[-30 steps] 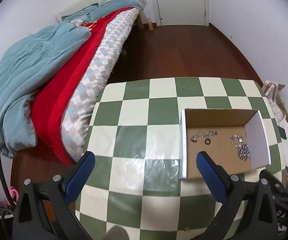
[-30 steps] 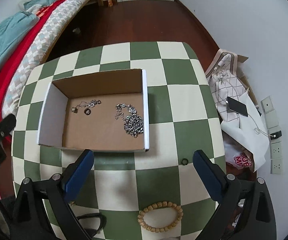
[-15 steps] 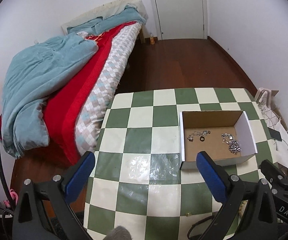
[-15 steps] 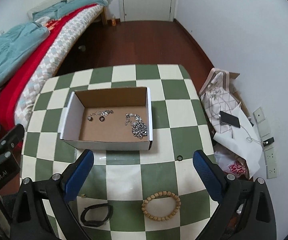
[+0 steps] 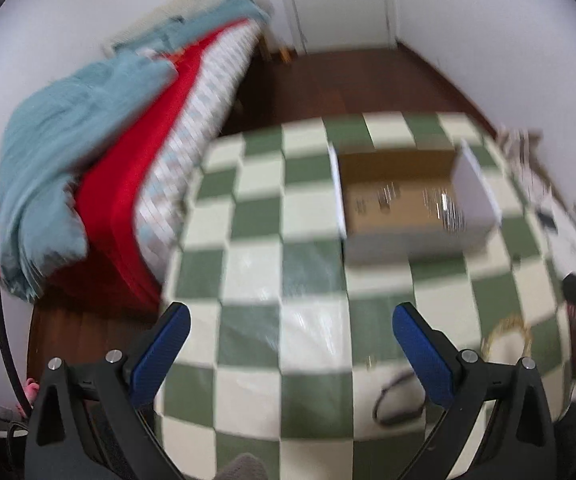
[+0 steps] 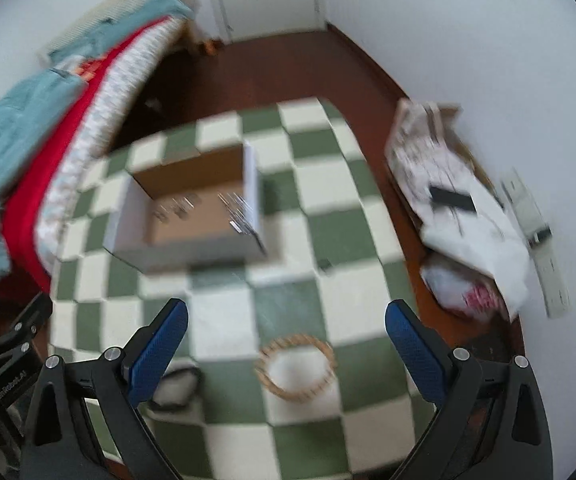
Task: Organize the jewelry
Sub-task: 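Move the left gripper to the black watch band while the right moves to the wooden bead bracelet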
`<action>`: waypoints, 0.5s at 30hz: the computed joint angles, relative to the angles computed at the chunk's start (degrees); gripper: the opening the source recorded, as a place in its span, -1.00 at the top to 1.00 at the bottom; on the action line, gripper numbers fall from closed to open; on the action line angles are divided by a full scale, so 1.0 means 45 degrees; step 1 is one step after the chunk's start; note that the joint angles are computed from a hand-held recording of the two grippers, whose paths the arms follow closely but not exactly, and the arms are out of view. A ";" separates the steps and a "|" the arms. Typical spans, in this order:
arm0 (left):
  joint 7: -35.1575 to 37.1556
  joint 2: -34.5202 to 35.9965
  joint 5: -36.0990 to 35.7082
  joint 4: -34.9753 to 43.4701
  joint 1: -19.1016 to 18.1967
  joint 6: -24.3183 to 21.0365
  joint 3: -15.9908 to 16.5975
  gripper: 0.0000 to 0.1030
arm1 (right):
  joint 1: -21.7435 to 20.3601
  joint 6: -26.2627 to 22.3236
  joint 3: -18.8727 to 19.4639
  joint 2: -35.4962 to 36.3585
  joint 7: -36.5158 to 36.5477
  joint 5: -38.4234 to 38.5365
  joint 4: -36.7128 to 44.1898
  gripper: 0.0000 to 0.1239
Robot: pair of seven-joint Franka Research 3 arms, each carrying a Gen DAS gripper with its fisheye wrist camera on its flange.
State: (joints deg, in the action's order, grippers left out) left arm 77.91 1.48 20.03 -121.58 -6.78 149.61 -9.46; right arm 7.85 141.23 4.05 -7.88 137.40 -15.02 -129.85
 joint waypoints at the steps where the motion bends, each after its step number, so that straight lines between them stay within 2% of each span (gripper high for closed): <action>1: 0.0090 0.0034 -0.0015 -0.0157 -0.0041 -0.0155 -0.0045 -1.00 | 0.0009 -0.0076 -0.0050 -0.0096 -0.0037 0.0227 -0.0355 -0.58; 4: 0.0675 0.0253 -0.0516 -0.0602 -0.0159 -0.0662 -0.0176 -1.00 | 0.0013 -0.0139 -0.0160 -0.0160 -0.0245 0.0962 -0.1319 -0.40; 10: 0.1368 0.0768 -0.1417 -0.0872 -0.0239 -0.0898 -0.0294 -0.98 | -0.0047 0.0270 -0.0313 0.0229 -0.0493 0.1910 -0.2352 -0.22; 13: 0.1689 0.0846 -0.1767 -0.0940 -0.0249 -0.0634 -0.0327 -0.88 | -0.0100 0.0435 -0.0356 0.0500 -0.0480 0.1948 -0.2393 -0.15; 15: 0.1758 0.0903 -0.1734 -0.0933 -0.0290 -0.0579 -0.0335 -0.68 | -0.0078 0.0550 -0.0396 0.0699 -0.0557 0.2030 -0.2324 -0.05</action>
State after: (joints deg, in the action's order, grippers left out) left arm 85.83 5.54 12.23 -125.78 -8.08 147.00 -10.97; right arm 7.50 143.70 2.26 -4.73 134.89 -5.88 -140.31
